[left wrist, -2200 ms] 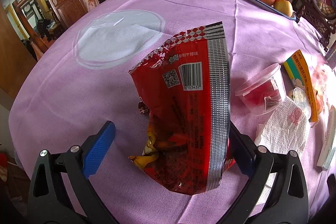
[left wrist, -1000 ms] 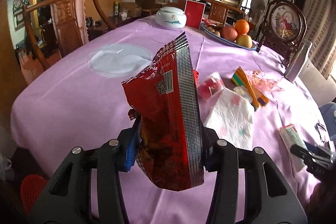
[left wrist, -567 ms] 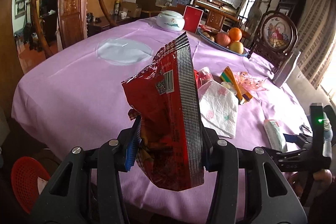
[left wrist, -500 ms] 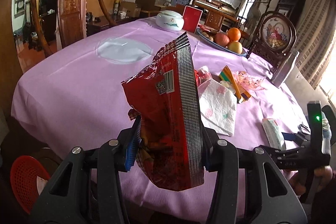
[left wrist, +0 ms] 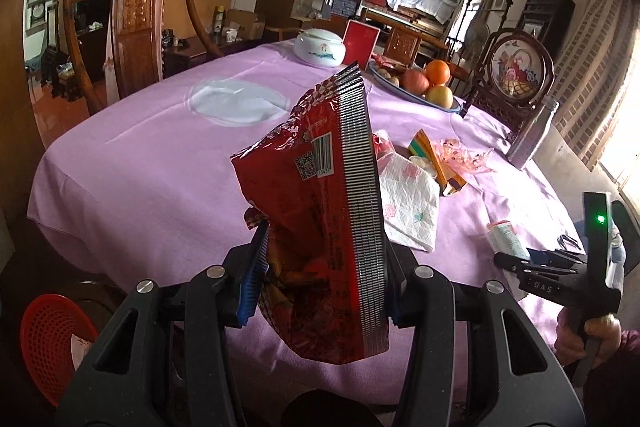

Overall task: Collect trash
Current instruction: 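Carry the snack bag and medicine box over to the red wastebasket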

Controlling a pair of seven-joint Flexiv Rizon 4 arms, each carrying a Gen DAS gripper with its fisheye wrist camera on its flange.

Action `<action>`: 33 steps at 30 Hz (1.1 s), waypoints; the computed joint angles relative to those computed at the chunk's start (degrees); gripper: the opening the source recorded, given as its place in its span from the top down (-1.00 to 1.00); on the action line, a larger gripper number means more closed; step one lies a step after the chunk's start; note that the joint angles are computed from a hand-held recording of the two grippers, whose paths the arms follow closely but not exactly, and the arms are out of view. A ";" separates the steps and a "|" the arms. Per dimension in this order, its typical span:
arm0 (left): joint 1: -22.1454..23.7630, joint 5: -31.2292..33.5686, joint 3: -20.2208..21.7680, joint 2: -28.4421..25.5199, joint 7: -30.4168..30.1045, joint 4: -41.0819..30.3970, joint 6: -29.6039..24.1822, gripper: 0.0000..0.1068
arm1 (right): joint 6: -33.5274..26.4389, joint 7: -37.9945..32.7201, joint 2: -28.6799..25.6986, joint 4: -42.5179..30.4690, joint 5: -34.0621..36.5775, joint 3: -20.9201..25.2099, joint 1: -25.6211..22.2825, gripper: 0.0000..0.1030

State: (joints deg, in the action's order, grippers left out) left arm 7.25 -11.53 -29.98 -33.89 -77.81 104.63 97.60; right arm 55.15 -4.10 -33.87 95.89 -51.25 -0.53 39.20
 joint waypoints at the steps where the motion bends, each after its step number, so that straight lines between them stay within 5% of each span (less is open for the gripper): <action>1: 0.23 0.06 -0.14 0.29 -0.17 0.47 0.59 0.09 | -0.45 2.37 0.81 0.83 -2.64 -1.43 1.29 0.16; 6: 2.74 1.33 -2.11 1.18 -1.67 2.56 2.43 0.09 | 0.17 23.46 6.99 6.46 -23.79 -5.47 4.91 0.16; 12: 4.76 3.40 -2.20 3.48 -4.38 5.44 4.25 0.09 | 1.51 33.86 7.02 4.83 -34.95 -2.68 3.48 0.16; 16: 7.30 5.46 -2.19 5.85 -7.44 8.88 6.30 0.09 | 3.63 33.68 3.80 0.45 -37.29 -0.13 1.59 0.16; 21: 4.26 6.58 6.71 9.81 -11.46 12.57 8.93 0.09 | 7.03 31.47 -0.33 -5.23 -37.25 1.11 1.51 0.16; 33: 13.74 10.05 11.99 13.18 -20.32 21.67 9.03 0.08 | 11.56 12.50 -11.63 -20.24 -20.49 -0.55 7.89 0.16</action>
